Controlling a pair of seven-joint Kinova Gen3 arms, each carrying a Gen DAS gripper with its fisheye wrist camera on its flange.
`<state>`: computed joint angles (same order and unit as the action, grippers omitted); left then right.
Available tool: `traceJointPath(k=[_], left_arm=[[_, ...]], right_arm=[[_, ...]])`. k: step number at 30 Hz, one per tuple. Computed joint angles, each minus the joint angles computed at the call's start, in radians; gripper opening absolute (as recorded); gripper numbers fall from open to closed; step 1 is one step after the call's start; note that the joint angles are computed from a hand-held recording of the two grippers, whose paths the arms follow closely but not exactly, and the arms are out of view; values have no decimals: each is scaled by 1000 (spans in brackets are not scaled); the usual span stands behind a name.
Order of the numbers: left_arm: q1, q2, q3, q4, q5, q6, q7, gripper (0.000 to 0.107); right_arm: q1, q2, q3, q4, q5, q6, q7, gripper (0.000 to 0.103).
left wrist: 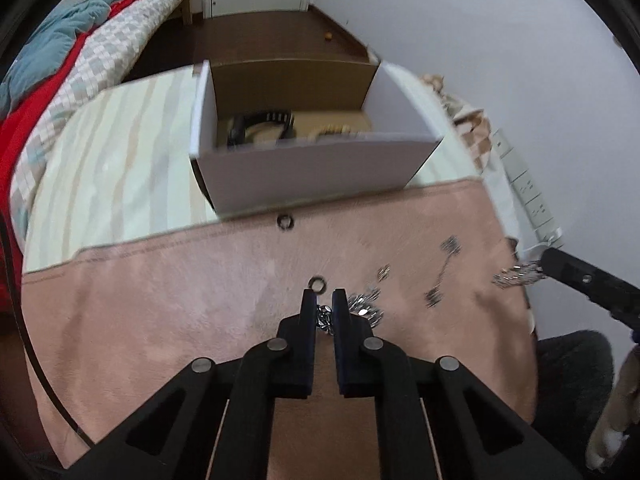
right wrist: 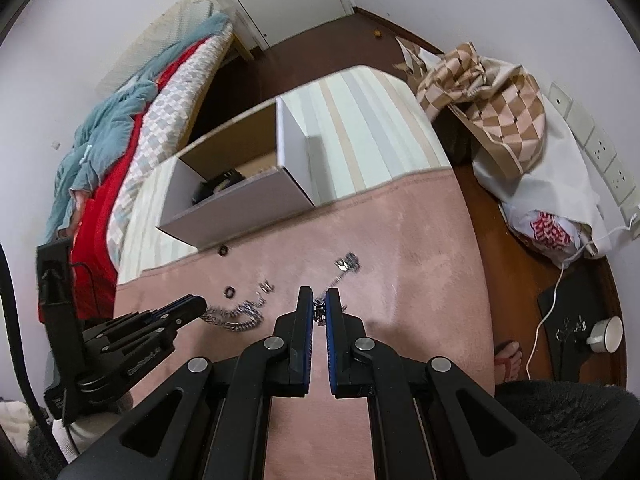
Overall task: Organize jewelry
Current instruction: 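Carry both chains into the white box and open both grippers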
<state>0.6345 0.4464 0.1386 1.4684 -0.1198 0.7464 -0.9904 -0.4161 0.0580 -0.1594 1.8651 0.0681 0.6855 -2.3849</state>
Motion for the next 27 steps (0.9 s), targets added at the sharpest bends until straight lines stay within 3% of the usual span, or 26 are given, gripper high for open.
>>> traceJointPath(k=[7,15,20,27], left_arm=[[-43,-83,14,7,32,-28,-29,5],[-90,-91,27,-104,69,-10,-86,5],[-101,-41,8,-225,64,29,-107,5],[-146,127,-6,-455,104,160,-172,5]], right_arm=[[2,-16,-3,-50,6,14,13,6],[15,23,4,-172,-32,37,116,6],[29,119,17,-332,-58,75,222,6],[65,326,28,-595,-153,203,380,6]])
